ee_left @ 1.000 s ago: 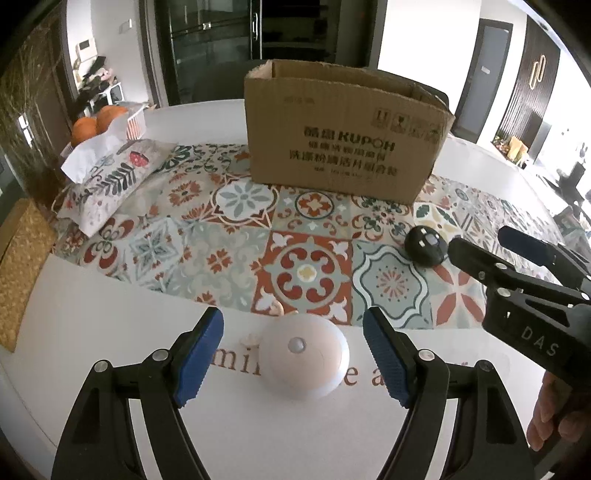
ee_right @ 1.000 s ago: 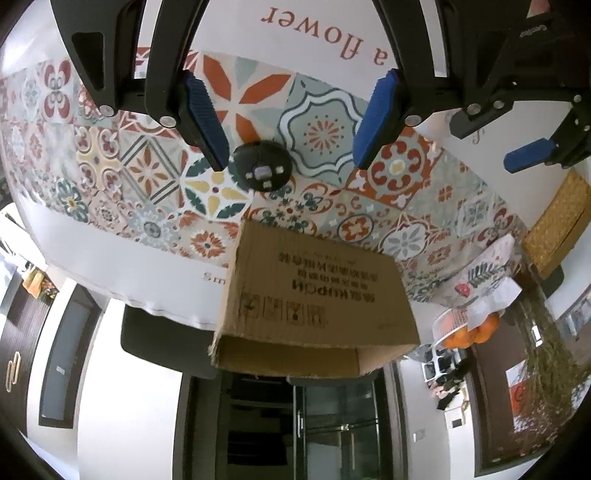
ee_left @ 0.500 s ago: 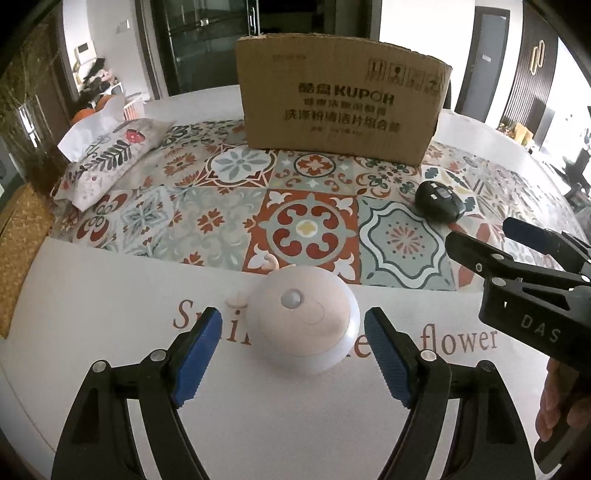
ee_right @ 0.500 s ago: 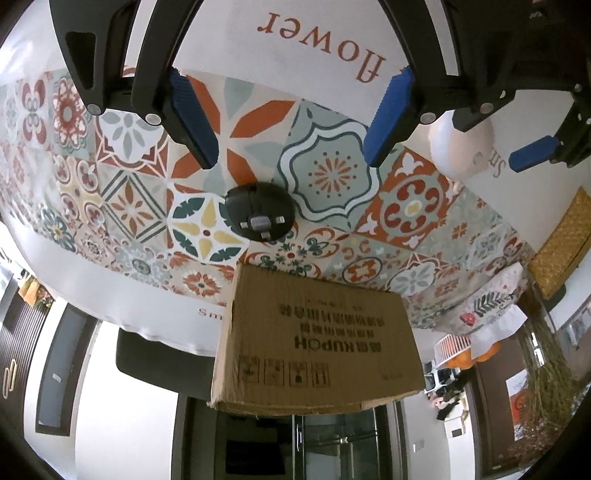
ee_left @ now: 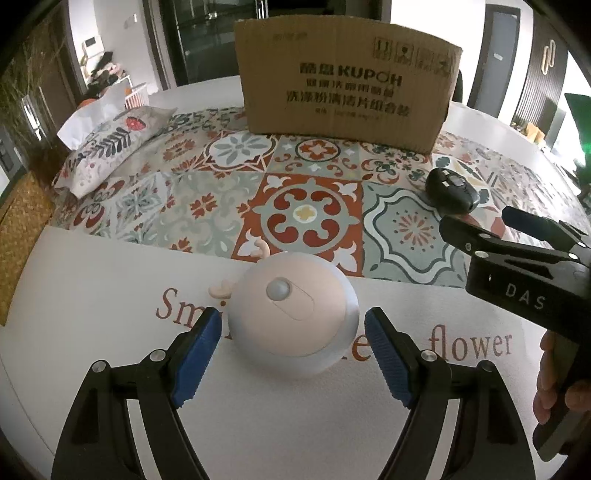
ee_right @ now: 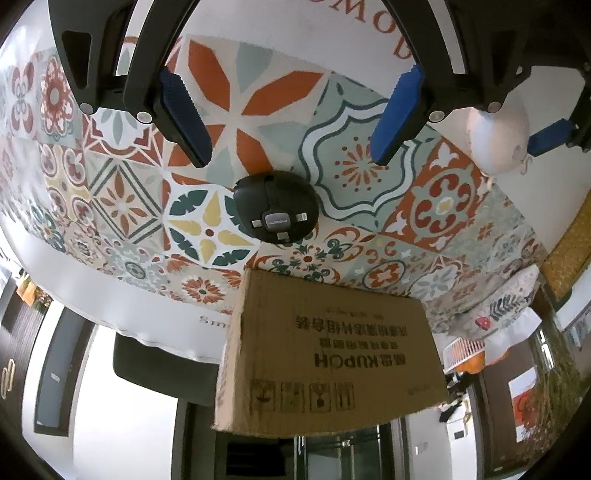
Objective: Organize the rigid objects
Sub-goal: 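Grasp the white round lamp with the left gripper while the right gripper grasps the black round puck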
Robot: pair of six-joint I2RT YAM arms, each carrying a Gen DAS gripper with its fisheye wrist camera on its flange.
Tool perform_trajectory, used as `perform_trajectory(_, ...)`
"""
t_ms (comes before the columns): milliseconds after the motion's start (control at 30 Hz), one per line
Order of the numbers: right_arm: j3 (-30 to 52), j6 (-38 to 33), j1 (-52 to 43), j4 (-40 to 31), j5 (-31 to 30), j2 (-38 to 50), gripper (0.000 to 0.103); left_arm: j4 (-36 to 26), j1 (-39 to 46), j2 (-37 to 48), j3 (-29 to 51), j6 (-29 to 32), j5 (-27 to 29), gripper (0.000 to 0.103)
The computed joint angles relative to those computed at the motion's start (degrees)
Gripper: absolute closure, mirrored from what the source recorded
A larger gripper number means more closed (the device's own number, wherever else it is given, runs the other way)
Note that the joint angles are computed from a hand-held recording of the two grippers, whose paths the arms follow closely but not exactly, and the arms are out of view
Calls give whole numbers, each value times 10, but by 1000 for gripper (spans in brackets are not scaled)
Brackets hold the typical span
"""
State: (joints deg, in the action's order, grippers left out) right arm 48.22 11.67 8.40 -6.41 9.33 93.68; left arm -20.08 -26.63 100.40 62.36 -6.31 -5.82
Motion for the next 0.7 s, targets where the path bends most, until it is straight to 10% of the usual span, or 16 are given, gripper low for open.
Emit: perform_trajectory(700, 83, -43, -27, 15, -32, 108, 18, 10, 0, 52, 42, -10, -11, 29)
